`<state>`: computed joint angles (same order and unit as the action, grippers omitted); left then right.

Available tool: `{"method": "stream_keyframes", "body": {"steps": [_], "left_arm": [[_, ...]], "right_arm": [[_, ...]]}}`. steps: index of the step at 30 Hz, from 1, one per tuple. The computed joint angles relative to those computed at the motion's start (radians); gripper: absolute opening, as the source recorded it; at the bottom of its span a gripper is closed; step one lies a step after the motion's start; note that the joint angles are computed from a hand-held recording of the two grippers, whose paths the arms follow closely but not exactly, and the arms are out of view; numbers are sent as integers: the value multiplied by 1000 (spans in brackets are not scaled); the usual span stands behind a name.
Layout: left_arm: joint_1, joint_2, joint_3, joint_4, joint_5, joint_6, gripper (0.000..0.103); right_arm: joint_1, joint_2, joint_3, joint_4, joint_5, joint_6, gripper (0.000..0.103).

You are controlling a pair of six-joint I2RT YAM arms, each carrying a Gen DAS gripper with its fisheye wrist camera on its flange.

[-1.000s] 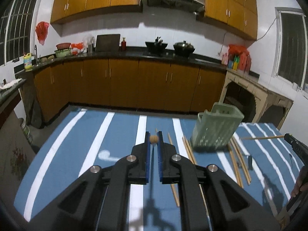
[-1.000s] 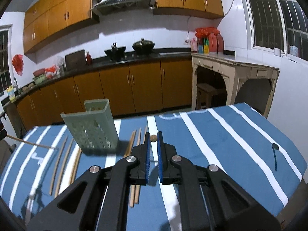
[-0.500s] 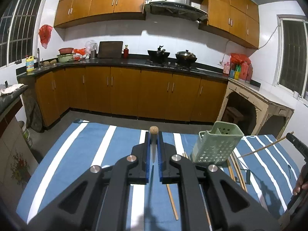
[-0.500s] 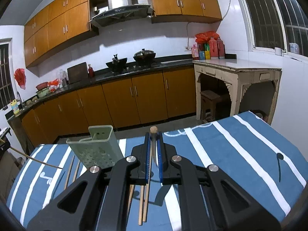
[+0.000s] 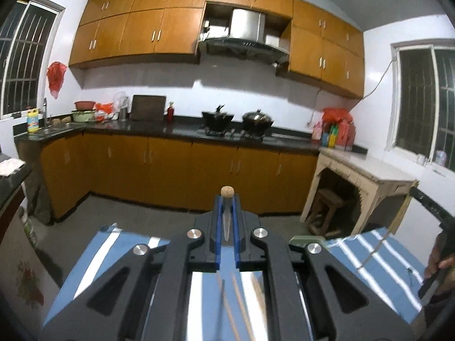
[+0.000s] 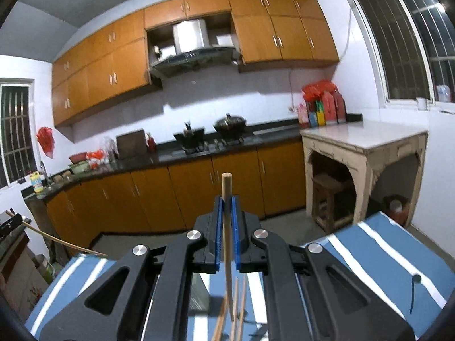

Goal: Organize utensils
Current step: 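Lift both held chopsticks and carry them over the green holder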

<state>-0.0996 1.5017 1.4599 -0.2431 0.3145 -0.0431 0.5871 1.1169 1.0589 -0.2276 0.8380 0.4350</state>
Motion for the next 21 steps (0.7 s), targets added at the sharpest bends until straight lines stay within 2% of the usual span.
{"method": "stream_keyframes", "body": {"steps": [4,9,12,21], "left_arm": [[-31,31,129,-70,29,-2,8],[-111,73,271,-134,18,25,8],[-146,121,359,-190,26,29,8],[-192,231,474,-310,44,60,8]], "right_arm": [[-27,33,86,54,-57,-51,7],[-17,110,193,140,-68,-157,7],[-27,157,236,163,-95,-180,7],[-82,255,211,216,-202,-151,7]]}}
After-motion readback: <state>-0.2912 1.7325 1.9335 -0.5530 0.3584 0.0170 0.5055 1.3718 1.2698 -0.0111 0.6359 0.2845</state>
